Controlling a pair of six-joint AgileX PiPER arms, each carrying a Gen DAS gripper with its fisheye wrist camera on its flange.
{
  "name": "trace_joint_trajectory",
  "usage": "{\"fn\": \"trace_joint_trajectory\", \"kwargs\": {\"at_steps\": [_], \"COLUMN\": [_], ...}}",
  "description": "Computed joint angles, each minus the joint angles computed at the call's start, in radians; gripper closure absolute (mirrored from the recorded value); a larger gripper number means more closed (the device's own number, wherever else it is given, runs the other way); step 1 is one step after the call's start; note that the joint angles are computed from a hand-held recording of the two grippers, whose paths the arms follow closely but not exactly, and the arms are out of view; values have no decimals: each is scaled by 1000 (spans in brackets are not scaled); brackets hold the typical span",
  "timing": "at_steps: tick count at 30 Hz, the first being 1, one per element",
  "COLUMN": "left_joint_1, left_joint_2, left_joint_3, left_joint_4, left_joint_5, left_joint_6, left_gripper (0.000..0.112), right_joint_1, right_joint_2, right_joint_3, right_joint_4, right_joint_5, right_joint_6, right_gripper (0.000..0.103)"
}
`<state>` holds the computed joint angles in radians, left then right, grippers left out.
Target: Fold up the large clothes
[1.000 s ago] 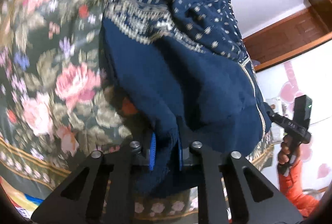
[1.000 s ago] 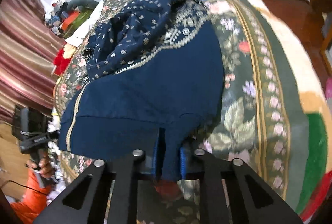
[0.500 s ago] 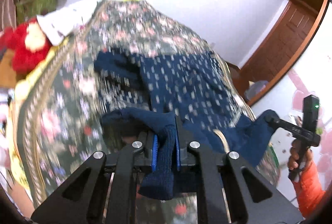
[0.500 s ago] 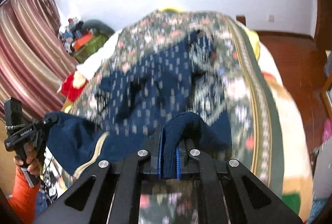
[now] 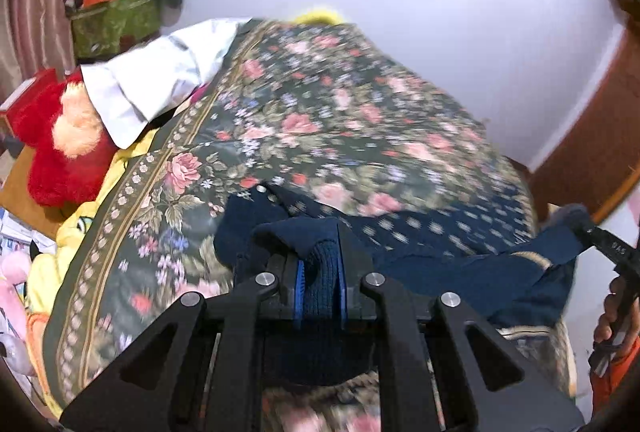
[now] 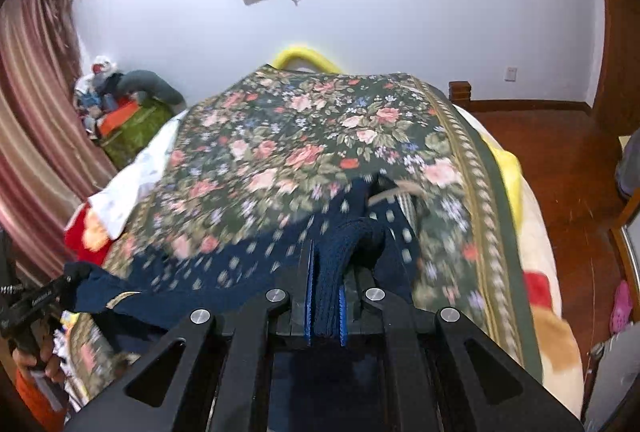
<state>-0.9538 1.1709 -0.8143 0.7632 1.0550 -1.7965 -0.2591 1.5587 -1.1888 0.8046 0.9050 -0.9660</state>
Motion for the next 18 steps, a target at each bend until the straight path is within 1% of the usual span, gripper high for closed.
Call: {"fn": "trace_joint_trajectory", "kwargs": {"at_steps": [2, 3, 4, 6, 8, 10, 11, 12, 14, 15, 16, 17, 18], "left_joint_1": [177, 230, 298, 388, 457, 479, 497, 507, 521, 529, 547, 558, 581], "left_joint_2": [40, 57, 85, 138, 190, 223, 236, 242, 238, 233, 219, 212, 190], "left_joint_3": [51, 65, 83, 108, 137, 153, 168, 173, 184, 182, 179, 174, 170], "left_joint_4": [-41, -61, -85, -119, -148, -150, -151, -156, -161, -187, -243, -284, -352], "left_joint_5": [-154, -201, -268, -364, -461, -509, -547, -561, -582, -583, -583, -578, -575], "left_joint_6": [73, 94, 134, 201, 258, 275, 286, 294, 310, 340, 396, 439, 517], "left_gripper": [100, 100, 100, 100, 99, 98, 97, 95, 95, 95, 95, 94, 94], "right_joint_1": [74, 102, 134, 163, 170, 156, 144, 129, 92, 76, 76, 85, 84], "right_joint_2": [80, 116, 175, 252, 308, 356, 370, 381, 411, 409, 392, 362, 334], "right_joint_3": [-50, -71, -110, -159, -189, -216, -225, -234, -287, -299, -304, -295, -283], "right_joint_4": [-35, -48, -72, -92, -95, -86, -69, -50, -37, -43, -89, -172, -246], "right_joint_5": [-69, -96, -122, -150, -157, -134, -115, -94, -12, -6, -41, -115, -183], "right_joint_6": [53, 76, 113, 154, 155, 136, 119, 103, 103, 114, 154, 223, 283], "right_gripper": [96, 96, 96, 96, 96, 96, 96, 96, 96, 96, 96, 96, 96]}}
